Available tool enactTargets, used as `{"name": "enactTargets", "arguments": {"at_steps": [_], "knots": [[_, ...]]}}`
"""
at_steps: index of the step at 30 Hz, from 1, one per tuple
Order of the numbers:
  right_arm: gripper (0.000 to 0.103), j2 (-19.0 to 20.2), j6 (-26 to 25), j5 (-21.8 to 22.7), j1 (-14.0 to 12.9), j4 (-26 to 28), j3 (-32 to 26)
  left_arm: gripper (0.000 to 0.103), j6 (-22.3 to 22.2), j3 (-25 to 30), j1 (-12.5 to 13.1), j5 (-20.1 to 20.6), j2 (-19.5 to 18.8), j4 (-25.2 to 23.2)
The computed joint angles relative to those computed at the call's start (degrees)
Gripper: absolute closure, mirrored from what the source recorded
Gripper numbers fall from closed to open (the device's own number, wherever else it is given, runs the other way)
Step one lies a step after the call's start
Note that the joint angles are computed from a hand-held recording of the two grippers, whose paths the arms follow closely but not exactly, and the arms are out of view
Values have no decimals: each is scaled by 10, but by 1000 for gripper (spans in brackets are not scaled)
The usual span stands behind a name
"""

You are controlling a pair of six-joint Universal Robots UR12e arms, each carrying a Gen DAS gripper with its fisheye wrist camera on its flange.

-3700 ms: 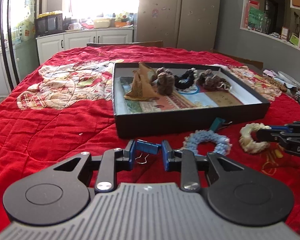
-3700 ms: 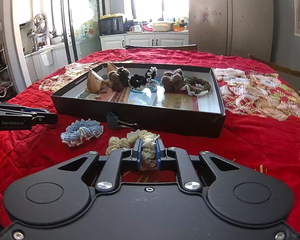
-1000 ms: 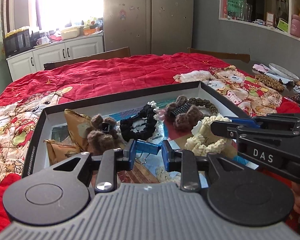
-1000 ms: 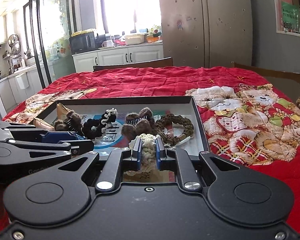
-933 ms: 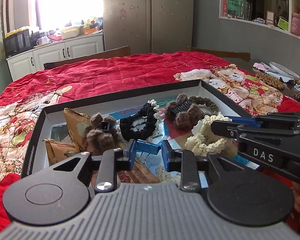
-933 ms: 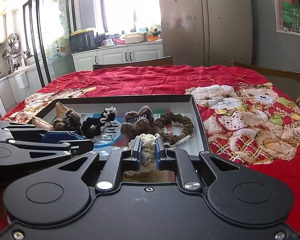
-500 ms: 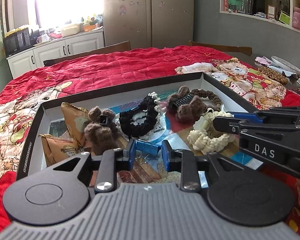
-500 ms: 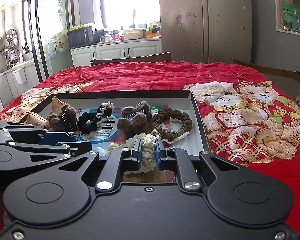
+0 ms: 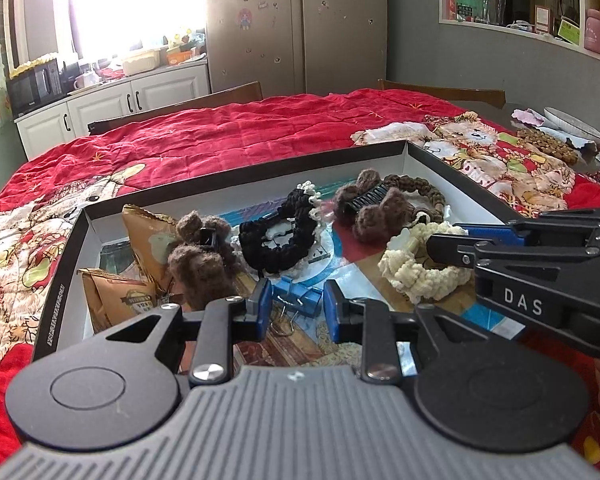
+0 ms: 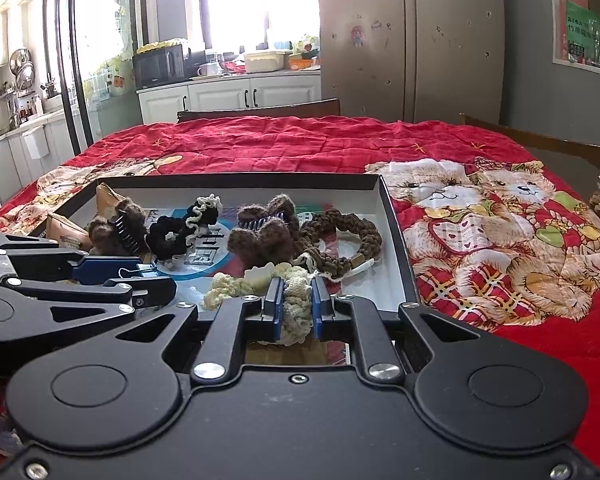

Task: Organize objects
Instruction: 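Lower the binder clip and cream scrunchie down into the box, then open both tools to release the items in the box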

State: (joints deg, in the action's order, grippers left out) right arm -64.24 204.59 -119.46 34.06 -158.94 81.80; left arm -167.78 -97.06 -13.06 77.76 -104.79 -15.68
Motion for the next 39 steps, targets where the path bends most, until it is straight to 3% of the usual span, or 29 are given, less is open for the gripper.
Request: {"name": "enactTargets", "arguments": {"at_steps": [16, 18, 19, 20, 23, 25, 39], "knots": [[84, 0, -2, -5, 0, 13, -2, 64, 0, 0, 1, -4, 0, -2], [84, 0, -1, -4, 0, 12, -2, 61, -1, 0, 1, -4, 0, -1], [84, 1, -1, -5, 0, 12, -2, 52, -1, 0, 1, -4, 0, -1], [83, 1, -1, -5, 0, 12, -2, 49, 0, 1, 2, -4, 0, -2], [77, 2, -9, -10, 2, 7, -3, 45, -1, 1, 2, -5, 0, -2], [65, 3, -13, -18, 4, 6, -3, 41, -1, 0, 2, -4, 1, 0], [57, -5, -6, -19, 5, -4, 4, 27, -3, -6, 4, -13, 11, 15]]}}
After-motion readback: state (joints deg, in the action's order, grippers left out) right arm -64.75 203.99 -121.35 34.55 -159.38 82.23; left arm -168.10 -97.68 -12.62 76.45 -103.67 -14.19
